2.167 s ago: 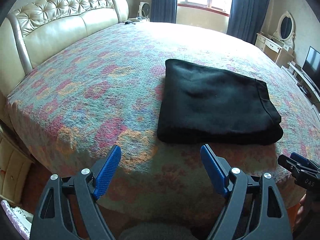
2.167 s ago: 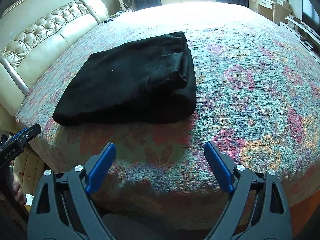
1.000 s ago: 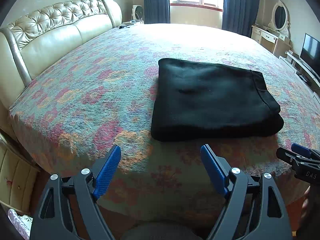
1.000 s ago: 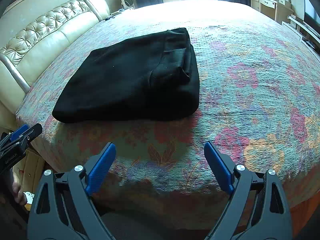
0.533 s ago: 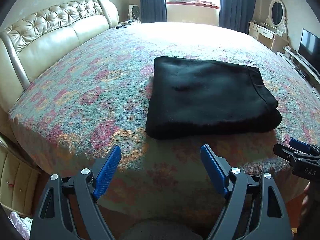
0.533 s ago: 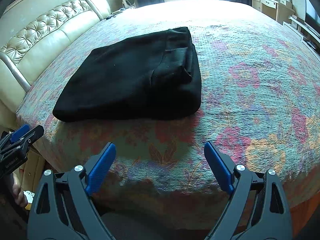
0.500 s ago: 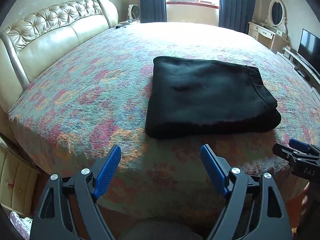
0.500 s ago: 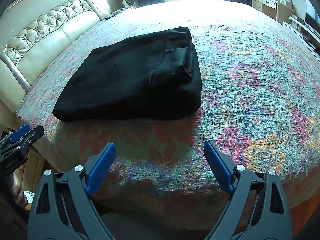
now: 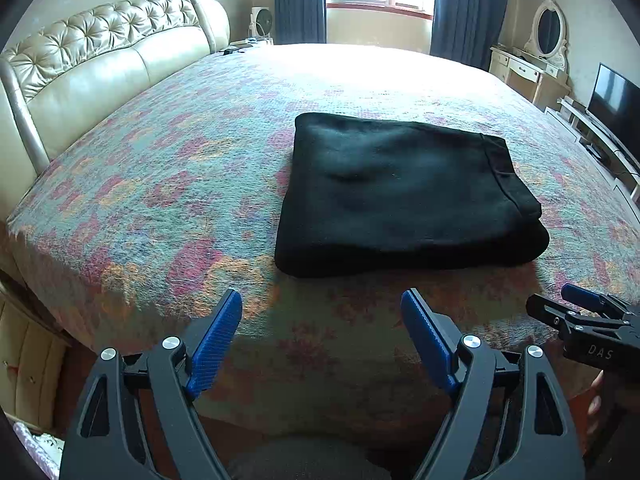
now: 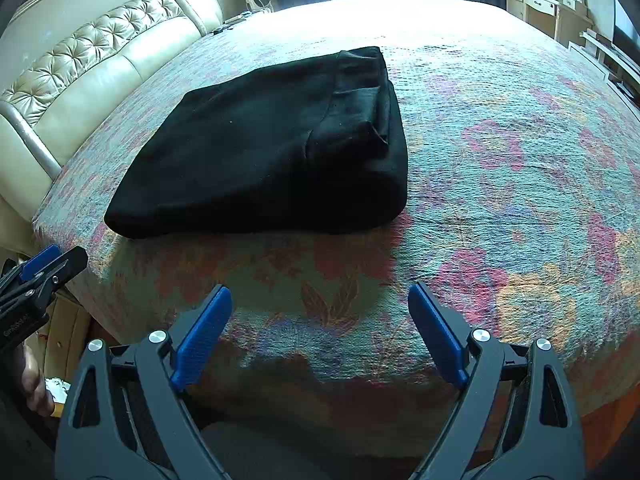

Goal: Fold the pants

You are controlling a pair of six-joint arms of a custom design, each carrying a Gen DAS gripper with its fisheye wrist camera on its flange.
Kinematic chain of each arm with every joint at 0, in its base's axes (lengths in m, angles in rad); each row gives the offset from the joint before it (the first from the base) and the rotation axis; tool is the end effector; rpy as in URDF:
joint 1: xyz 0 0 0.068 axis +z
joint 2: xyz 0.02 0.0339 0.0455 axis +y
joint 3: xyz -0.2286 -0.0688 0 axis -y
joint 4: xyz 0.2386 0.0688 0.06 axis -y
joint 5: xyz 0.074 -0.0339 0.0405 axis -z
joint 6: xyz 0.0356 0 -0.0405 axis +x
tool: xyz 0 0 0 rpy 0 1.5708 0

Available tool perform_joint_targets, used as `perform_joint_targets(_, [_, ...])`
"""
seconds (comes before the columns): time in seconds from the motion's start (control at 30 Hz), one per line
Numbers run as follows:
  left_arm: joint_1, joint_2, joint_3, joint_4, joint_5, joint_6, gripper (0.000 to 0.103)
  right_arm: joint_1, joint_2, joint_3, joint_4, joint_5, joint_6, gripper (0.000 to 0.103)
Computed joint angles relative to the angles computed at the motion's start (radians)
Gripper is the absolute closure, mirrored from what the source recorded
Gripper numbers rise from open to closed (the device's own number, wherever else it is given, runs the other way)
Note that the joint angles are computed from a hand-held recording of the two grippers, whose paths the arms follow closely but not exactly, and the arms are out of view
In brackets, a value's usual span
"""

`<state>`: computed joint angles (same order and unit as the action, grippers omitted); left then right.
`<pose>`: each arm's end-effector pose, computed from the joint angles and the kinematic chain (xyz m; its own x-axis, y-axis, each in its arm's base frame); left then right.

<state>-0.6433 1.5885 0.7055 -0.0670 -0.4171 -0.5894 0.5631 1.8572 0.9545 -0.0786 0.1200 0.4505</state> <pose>0.2358 -0.1587 0.1091 -0.7411 -0.0796 -0.6667 -0.0626 0.9968 -0.0494 0.2900 0.1780 0.0918 -0.8390 -0.0184 -0.5438 -0.1204 0.9809 0.1525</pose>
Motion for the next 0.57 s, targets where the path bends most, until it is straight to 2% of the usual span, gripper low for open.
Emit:
perform_joint_targets(0.03, [-0.013, -0.001, 0.003, -0.004, -0.032, -0.018, 0.013, 0.000, 0.000, 0.000, 0.001, -0.001, 0.000, 0.013])
perform_joint_targets(0.1, [-0.044, 0.002, 0.019, -0.028, -0.117, -0.049, 0.013, -0.002, 0.001, 0.001, 0.002, -0.003, -0.002, 0.013])
perform_joint_targets(0.13, [-0.051, -0.002, 0.022, -0.019, -0.124, -0.021, 0.013, -0.001, 0.002, 0.001, 0.003, -0.003, -0.002, 0.013])
perform_joint_targets(0.2, [-0.041, -0.034, 0.009, 0.013, -0.085, 0.060, 0.013, -0.003, 0.009, 0.002, 0.004, -0.006, -0.002, 0.013])
perform_joint_targets(0.3, [-0.012, -0.050, 0.020, 0.016, -0.010, 0.116, 0.013, -0.004, 0.019, 0.000, 0.002, -0.015, 0.005, 0.013])
perform_joint_targets(0.4, [0.018, -0.025, 0.050, 0.011, -0.030, 0.126, 0.013, -0.012, 0.022, 0.002, -0.006, -0.041, 0.018, 0.013])
perform_joint_targets(0.57, [0.175, 0.078, 0.149, 0.028, 0.003, 0.235, 0.012, -0.052, -0.017, 0.026, -0.030, -0.089, 0.001, 0.013])
